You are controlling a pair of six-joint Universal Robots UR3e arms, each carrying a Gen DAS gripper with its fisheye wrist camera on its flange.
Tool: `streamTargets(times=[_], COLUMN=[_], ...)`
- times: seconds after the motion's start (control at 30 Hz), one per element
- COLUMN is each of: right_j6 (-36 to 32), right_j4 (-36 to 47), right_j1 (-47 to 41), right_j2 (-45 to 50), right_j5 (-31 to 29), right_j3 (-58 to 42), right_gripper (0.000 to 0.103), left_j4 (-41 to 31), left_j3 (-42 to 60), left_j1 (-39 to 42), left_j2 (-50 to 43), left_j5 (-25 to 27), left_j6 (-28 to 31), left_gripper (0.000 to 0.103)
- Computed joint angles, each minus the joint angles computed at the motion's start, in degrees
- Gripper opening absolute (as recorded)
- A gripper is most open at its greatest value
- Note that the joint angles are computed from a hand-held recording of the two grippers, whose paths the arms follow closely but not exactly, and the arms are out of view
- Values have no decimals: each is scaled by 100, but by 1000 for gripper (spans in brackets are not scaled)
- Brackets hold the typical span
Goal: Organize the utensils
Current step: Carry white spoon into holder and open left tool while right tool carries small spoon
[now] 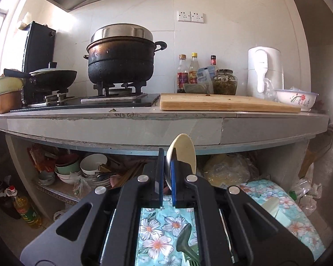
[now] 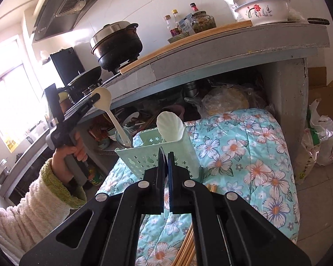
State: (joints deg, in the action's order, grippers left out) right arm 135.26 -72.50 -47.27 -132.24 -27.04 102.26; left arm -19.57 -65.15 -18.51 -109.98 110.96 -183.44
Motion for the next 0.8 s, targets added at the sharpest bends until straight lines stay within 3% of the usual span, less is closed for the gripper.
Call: streamTargets(times=[0.17, 0.3, 0.57, 0.8], right_j6=[56, 648, 2367, 4038], right_j4=[-123, -1019, -3588, -6353], right_j1=[-9, 196, 746, 1918], right_j2=[141, 323, 1137, 2531], right_j5=[65, 39, -126, -1238], right_j3=[-111, -94, -357, -992], right_gripper=[3, 3, 3, 3], left_j4=[320, 543, 851, 914], left_j3=[-282, -487, -970, -1432], left_j1=[54, 60, -28, -27], left_j2=[-115, -178, -151, 49], left_j5=[49, 52, 30, -174], left_j6=[45, 84, 246, 417], left_gripper=[4, 4, 4, 5])
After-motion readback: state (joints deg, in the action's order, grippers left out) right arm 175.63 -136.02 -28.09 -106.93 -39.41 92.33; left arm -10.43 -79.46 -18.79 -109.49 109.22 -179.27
